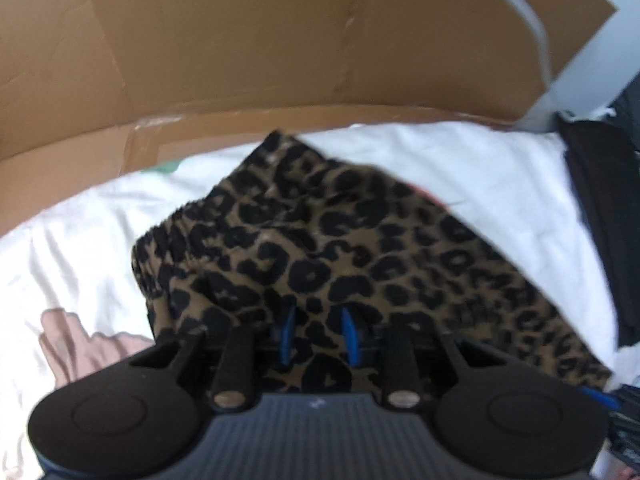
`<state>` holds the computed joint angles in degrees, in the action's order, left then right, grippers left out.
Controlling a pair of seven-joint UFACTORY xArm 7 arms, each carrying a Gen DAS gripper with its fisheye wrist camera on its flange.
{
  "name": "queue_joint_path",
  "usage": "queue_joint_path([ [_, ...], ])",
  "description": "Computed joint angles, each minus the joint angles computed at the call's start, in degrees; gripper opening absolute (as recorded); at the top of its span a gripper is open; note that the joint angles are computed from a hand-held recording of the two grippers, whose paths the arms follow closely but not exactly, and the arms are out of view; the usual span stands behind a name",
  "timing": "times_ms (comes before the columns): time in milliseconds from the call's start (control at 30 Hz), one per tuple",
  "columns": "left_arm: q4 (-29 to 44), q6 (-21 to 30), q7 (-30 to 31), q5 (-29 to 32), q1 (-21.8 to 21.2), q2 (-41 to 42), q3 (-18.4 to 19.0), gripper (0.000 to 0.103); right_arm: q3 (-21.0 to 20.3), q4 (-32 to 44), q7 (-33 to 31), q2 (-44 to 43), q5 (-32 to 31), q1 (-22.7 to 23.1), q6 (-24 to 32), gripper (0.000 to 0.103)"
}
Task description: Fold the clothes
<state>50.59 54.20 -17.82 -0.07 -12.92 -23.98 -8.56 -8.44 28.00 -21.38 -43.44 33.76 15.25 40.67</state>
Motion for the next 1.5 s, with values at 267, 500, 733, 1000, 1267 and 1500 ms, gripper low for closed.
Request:
queue_joint_path([
  [267,0.2,-3.3,-4.7,4.5,0.7,1.2,-2.1,0.019,1.8,-0.7,3.2,-1.3,-2.5,-2.0,-0.9,0.018],
  [500,1.4,-0.4,-1.6,2.9,0.3,-3.3,0.2,0.023,2.5,-0.3,7.3,-2.1,-5.2,-1.9,-0.1,0.022],
  [733,-3.5,0.8,2.2,1.2,1.7,-9.3,1.8,0.023,1.6,-0.2,4.7,-2.6,-6.7,-0.6,1.4,0.028],
  [1000,-8.3,-3.9,-2.1,2.5,4.4,-9.3,-0.1,0.020,2.5,-0.8,4.9,-3.2,-7.8,-1.2,1.2,0.026],
  [1267,-5.4,4.2,0.8,-0.5,-0.3,-14.2,-0.1,0.026,3.0,0.7,6.6,-4.1,-8.7,0.4,2.5,0.029],
  [1500,-10.7,9.8,5.9,-11.3,-7.5,-23.1,2.7,0.033,3.3,2.6,2.7,-2.7,-9.4,1.2,4.2,0.030],
])
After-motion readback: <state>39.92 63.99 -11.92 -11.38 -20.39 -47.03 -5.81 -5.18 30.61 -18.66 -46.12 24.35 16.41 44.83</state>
